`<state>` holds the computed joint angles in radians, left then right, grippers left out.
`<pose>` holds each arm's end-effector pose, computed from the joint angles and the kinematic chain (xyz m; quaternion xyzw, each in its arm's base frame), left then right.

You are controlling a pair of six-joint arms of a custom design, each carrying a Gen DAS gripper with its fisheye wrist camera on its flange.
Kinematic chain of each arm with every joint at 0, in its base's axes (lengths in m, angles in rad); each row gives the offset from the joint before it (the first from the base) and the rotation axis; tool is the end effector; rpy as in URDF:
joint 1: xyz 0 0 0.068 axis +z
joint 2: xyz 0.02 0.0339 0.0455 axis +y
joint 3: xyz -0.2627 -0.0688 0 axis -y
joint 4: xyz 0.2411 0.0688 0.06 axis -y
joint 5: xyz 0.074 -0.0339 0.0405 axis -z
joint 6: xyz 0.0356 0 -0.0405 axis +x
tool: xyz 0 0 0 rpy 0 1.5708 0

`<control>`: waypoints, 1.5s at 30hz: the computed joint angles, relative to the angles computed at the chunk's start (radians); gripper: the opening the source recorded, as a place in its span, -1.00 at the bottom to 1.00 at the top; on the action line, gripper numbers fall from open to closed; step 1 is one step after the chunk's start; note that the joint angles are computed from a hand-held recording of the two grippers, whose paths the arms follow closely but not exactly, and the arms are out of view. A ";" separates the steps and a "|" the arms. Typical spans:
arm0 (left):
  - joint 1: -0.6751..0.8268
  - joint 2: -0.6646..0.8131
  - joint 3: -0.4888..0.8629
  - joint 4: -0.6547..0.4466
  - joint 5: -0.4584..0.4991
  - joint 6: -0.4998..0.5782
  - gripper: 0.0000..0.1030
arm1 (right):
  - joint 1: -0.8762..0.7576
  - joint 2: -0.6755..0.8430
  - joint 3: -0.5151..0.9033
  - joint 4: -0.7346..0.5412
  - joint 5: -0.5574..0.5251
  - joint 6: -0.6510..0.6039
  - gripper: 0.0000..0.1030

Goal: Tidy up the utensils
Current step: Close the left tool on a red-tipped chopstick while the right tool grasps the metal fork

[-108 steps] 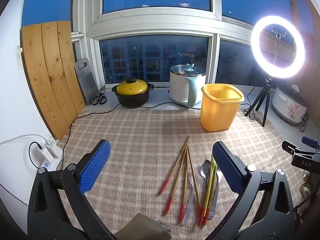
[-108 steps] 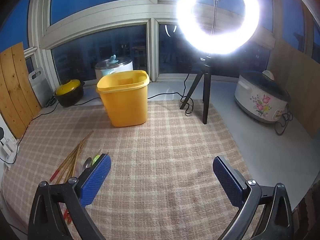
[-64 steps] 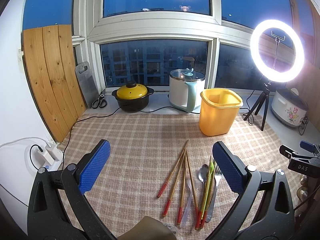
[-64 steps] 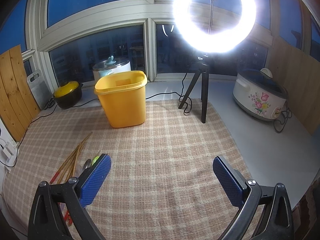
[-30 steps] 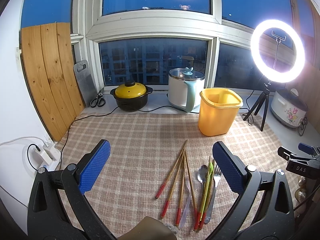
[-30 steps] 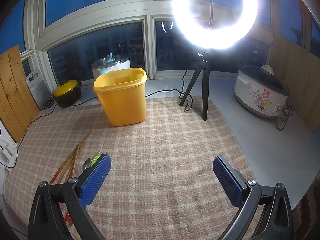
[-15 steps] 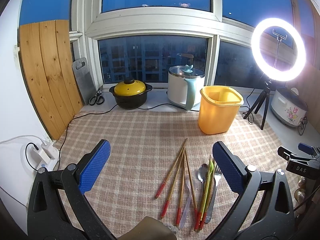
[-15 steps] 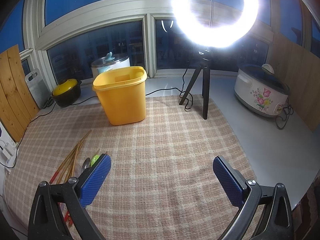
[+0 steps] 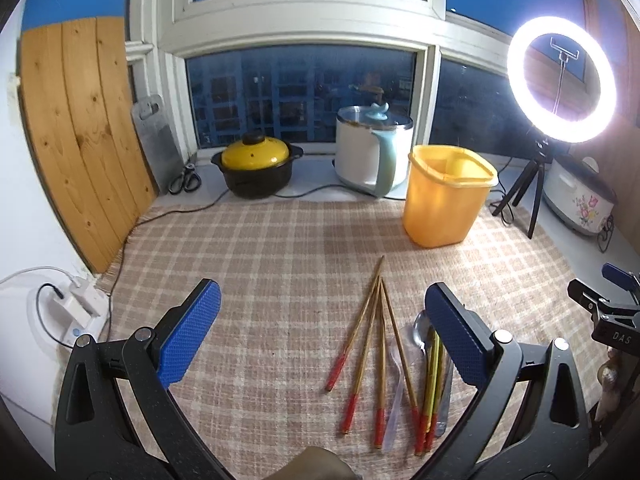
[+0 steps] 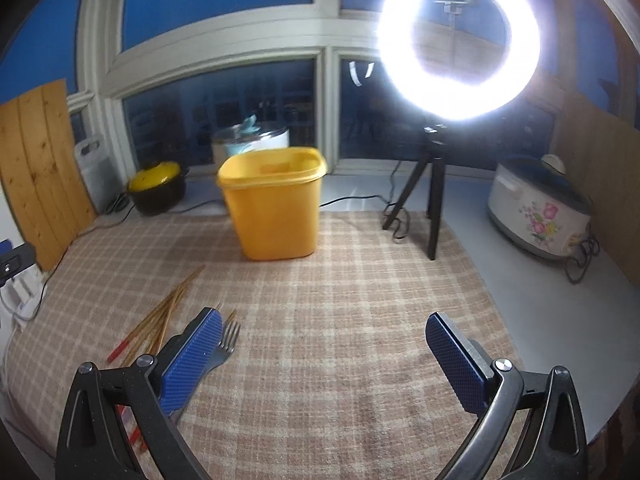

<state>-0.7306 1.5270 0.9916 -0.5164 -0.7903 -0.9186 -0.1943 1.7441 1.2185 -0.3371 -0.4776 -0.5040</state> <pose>0.2370 -0.1784 0.2185 -0.1821 0.8788 0.0787 0.4340 0.3688 -0.0559 0.2230 -0.2216 0.8878 0.0932 0.3924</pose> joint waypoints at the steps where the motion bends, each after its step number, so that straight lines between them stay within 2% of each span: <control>1: 0.010 -0.006 -0.018 0.024 0.016 0.023 1.00 | 0.006 0.005 0.001 -0.004 0.002 -0.003 0.99; 5: 0.057 -0.017 -0.083 0.125 0.081 0.118 1.00 | 0.037 0.035 0.019 -0.035 0.018 -0.015 0.99; 8: 0.106 -0.014 -0.117 0.196 0.169 0.167 0.95 | 0.066 0.058 0.024 -0.043 0.048 -0.035 0.99; 12: 0.175 0.026 -0.131 0.262 0.292 0.212 0.59 | 0.095 0.100 0.041 -0.067 0.062 -0.062 0.94; 18: 0.272 0.114 -0.138 0.350 0.484 0.263 0.04 | 0.107 0.233 0.155 -0.179 0.002 -0.078 0.63; 23: 0.320 0.210 -0.091 0.378 0.591 0.306 -0.12 | 0.133 0.353 0.272 -0.281 -0.022 -0.109 0.36; 25: 0.338 0.250 -0.064 0.379 0.636 0.314 -0.30 | 0.143 0.403 0.331 -0.345 -0.028 -0.120 0.22; 26: 0.345 0.271 -0.049 0.376 0.653 0.321 -0.32 | 0.149 0.439 0.370 -0.383 -0.036 -0.129 0.17; 28: 0.352 0.306 -0.024 0.373 0.670 0.331 -0.35 | 0.156 0.491 0.428 -0.437 -0.045 -0.146 -0.02; 31: 0.358 0.347 0.005 0.365 0.681 0.337 -0.41 | 0.166 0.562 0.510 -0.502 -0.059 -0.170 -0.16; 38: 0.370 0.418 0.058 0.340 0.701 0.310 -0.60 | 0.182 0.702 0.709 -0.650 -0.107 -0.236 -0.23; 45: 0.377 0.500 0.144 0.297 0.707 0.350 -0.62 | 0.216 0.721 0.735 -0.638 -0.107 -0.243 -0.27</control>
